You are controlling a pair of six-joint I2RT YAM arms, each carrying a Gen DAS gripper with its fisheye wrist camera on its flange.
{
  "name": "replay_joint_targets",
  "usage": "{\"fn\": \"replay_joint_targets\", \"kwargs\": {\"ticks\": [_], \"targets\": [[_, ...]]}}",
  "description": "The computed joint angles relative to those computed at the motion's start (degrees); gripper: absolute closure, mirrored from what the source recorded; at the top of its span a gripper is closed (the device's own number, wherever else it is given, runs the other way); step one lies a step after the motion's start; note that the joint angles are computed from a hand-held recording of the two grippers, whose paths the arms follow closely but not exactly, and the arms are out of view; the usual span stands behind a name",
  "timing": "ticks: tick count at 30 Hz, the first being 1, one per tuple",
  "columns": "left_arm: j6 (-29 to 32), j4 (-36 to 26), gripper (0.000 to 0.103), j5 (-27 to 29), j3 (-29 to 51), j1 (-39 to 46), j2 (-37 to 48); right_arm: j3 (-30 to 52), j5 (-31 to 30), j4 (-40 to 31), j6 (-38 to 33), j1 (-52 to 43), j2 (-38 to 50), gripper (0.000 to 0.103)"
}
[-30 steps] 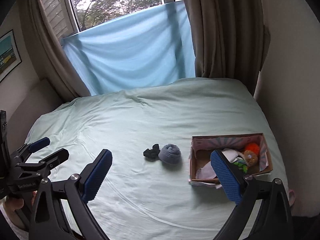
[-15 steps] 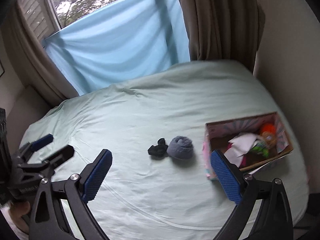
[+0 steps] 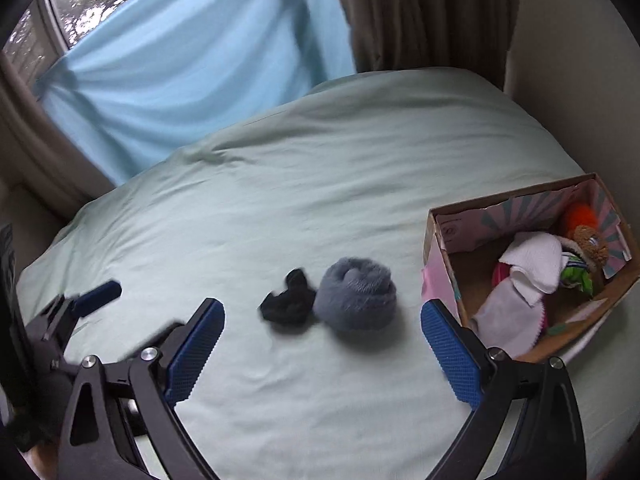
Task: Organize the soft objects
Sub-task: 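Grasp the black scrunchie with the left tool while the right tool grasps the grey sock, then carry scrunchie and sock into the box and open both tools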
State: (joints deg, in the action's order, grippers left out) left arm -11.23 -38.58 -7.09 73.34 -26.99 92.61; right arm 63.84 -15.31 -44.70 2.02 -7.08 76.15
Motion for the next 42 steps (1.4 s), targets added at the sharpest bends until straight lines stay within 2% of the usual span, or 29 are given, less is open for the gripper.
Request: {"fn": "replay_joint_targets", "kwargs": {"ticks": [4, 10, 14, 18, 21, 23, 25, 27, 31, 33, 36, 42], "targets": [[3.1, 6.2, 0.000, 2.7, -1.4, 0.4, 7.5, -3.8, -0.1, 8.4, 3.3, 0.8, 4.9, 0.005], [6.8, 15.5, 0.001, 5.8, -1.5, 0.7, 16.5, -6.8, 1.0, 17.8, 3.5, 1.9, 12.9, 0.005], [9.2, 19.3, 0.014, 5.3, 0.1, 0.1, 22.4, -7.9, 1.1, 22.7, 4.6, 1.9, 17.9, 0.006], [9.2, 21.1, 0.019, 6.2, 1.2, 0.3, 26.1, -8.8, 1.7, 26.8, 5.1, 2.1, 21.2, 0.009], [9.9, 20.2, 0.022, 7.6, 2.0, 0.5, 27.5, -8.2, 2.0, 27.5, 5.6, 1.8, 23.1, 0.014], [10.5, 19.6, 0.023, 7.2, 3.1, 0.3, 28.1, -7.0, 2.3, 26.5, 5.2, 1.8, 25.0, 0.024], [10.5, 18.6, 0.030, 7.1, 4.3, 0.0, 28.9, -7.7, 2.7, 27.2, 4.7, 2.3, 24.9, 0.027], [10.1, 17.7, 0.048, 7.1, 5.4, -0.2, 29.1, -7.7, 3.4, 27.3, 3.8, 2.8, 24.8, 0.030], [10.0, 14.9, 0.063, 6.0, 7.9, -0.9, 29.9, -7.9, 3.2, 26.3, 2.4, 2.3, 24.1, 0.037], [10.0, 14.4, 0.078, 5.9, 8.1, -0.7, 29.8, -7.8, 3.2, 25.9, 1.8, 2.1, 23.9, 0.038], [9.2, 14.1, 0.082, 6.5, 7.0, -0.6, 28.6, -7.9, 3.1, 25.3, 1.1, 2.1, 23.3, 0.041], [7.1, 13.6, 0.082, 5.5, 2.7, -0.5, 23.2, -10.0, 2.2, 24.9, 0.8, 1.8, 18.6, 0.045]]}}
